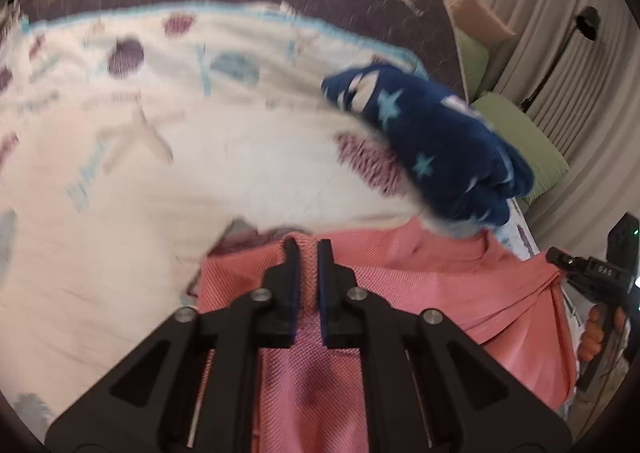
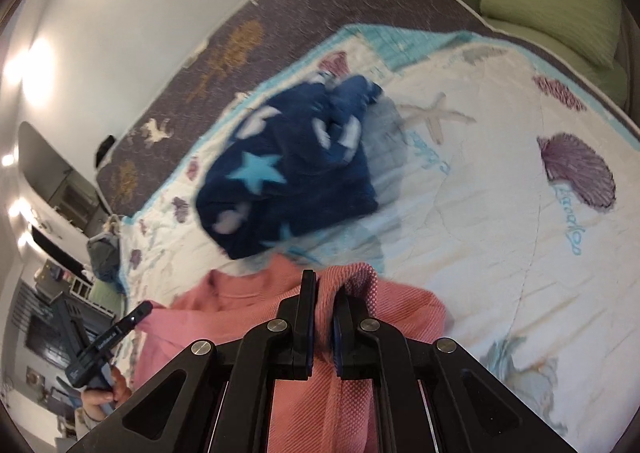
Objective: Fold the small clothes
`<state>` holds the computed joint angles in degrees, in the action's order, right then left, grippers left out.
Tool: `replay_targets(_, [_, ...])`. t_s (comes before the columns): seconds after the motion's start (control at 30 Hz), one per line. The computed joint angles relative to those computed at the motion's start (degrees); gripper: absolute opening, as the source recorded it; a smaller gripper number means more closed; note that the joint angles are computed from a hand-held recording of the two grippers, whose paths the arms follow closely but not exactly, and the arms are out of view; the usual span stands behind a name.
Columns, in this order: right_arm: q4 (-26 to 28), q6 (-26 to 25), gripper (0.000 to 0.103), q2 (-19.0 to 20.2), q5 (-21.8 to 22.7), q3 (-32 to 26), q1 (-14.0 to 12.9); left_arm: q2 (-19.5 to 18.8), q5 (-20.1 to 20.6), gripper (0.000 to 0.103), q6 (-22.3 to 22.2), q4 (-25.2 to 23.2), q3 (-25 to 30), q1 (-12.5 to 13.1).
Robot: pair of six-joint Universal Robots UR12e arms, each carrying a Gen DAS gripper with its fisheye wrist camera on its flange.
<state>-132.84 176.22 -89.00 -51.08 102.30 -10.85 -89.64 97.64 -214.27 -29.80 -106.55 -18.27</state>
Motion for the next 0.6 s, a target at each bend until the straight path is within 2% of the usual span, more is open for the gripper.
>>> replay_targets(0.1, [4.7,0.6,0.011,1.5,-4.1,-0.9,0.7,0.0,-3.1,0.013,-1.8,-0.5,-1.4,1.2])
replay_targets(0.2, [5.2,1.7,0.015,1.5,-0.3,0.1,-0.8,0.8,-5.5,0.016,-3.4,1.8,-2.5,2.1])
replay_targets(0.23, [5.7,1.9,0.017,1.3,-0.2,0.0,-1.0,1.0,-5.2,0.019,-3.6,1.5,-2.3,2.0])
replay_targets(0.3, [4.7,2.7,0.025,0.4,-1.3,0.4,-1.5,1.7,-2.7,0.031,-3.1,2.4,-2.1,1.2])
replay_targets(0.37, [2.3,2.8,0.039,-1.2,-3.6,1.4,-1.8,2.8,-1.3,0.035,-1.8,5.2,-2.7,0.7])
replay_targets(0.47, [0.5,-0.1,0.043,-4.3,-6.0,3.2,-2.8,4.9,-0.4,0.041,-0.2,7.6,-3.8,0.3])
replay_targets(0.6, [5.2,-7.1,0.043,-9.6,-3.9,6.4,-5.6,9.1,-1.2,0.041,1.2,6.0,-6.9,-1.1])
